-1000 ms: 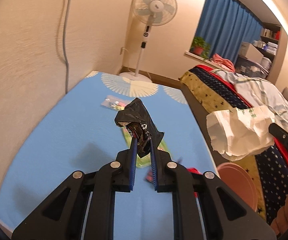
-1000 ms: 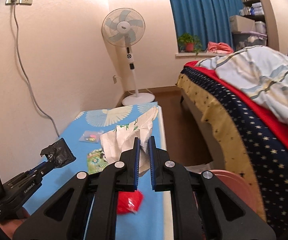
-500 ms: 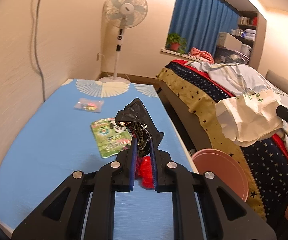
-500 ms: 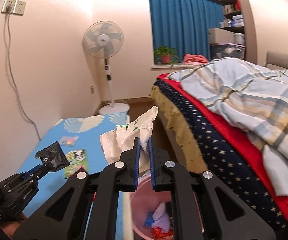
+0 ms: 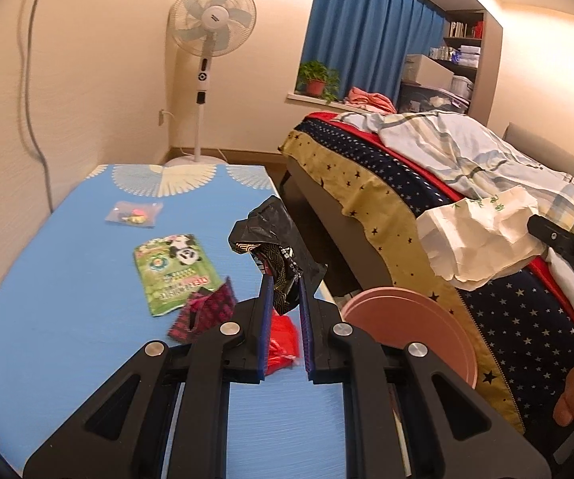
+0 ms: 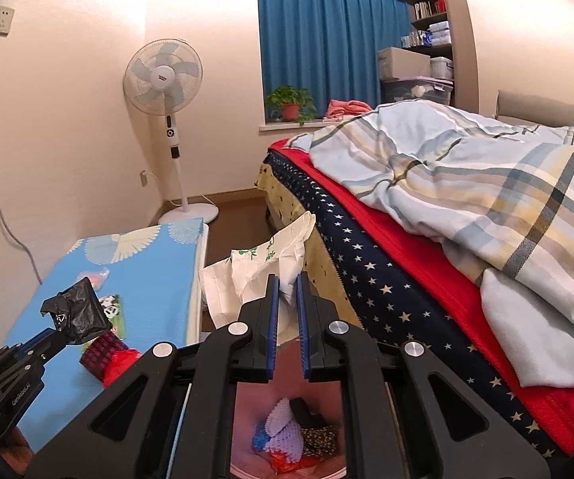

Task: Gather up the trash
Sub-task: 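Lift the black pouch and white tissue and carry them over the pink bin, then open both tools over the bin to drop the pouch and tissue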

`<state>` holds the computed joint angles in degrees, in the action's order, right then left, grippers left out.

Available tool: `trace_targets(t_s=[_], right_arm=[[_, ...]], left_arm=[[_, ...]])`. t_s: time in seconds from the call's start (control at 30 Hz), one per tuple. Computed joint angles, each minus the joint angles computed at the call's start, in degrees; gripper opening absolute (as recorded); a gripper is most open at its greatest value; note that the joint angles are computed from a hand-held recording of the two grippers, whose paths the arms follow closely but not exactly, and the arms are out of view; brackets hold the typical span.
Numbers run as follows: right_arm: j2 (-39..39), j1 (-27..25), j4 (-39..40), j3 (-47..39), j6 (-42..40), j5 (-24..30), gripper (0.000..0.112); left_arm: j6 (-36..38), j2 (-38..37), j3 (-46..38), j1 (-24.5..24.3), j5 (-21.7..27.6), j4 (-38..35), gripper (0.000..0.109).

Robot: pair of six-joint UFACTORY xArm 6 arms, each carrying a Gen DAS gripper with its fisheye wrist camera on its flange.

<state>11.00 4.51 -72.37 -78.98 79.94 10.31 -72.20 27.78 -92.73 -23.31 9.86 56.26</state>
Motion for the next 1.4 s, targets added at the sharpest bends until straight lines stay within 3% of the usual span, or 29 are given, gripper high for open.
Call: trace_targets(t_s=[0.37, 0.83, 1.3, 1.4], right_arm=[[0.32, -0.15, 1.60, 0.28, -1.83, 2.98, 0.010], [2.23, -0.28, 10.18, 0.17, -9.84, 7.26, 0.010], [4.58, 0.10, 14.14, -1.38, -13.40, 10.10, 0.010], [5.21, 0.08, 16.89, -1.78, -15.85, 9.64, 0.014]], left_arm=[[15.00, 6.10, -5.95, -2.85, -1.21, -14.09, 0.013], [46.08, 17.29, -18.31, -7.93, 2.82, -45.61, 0.013], [54.58, 25.17, -29.13, -9.52, 9.21, -54.62, 0.013], [58.47, 26.02, -30.37, -9.93, 9.63, -58.07, 0.018]])
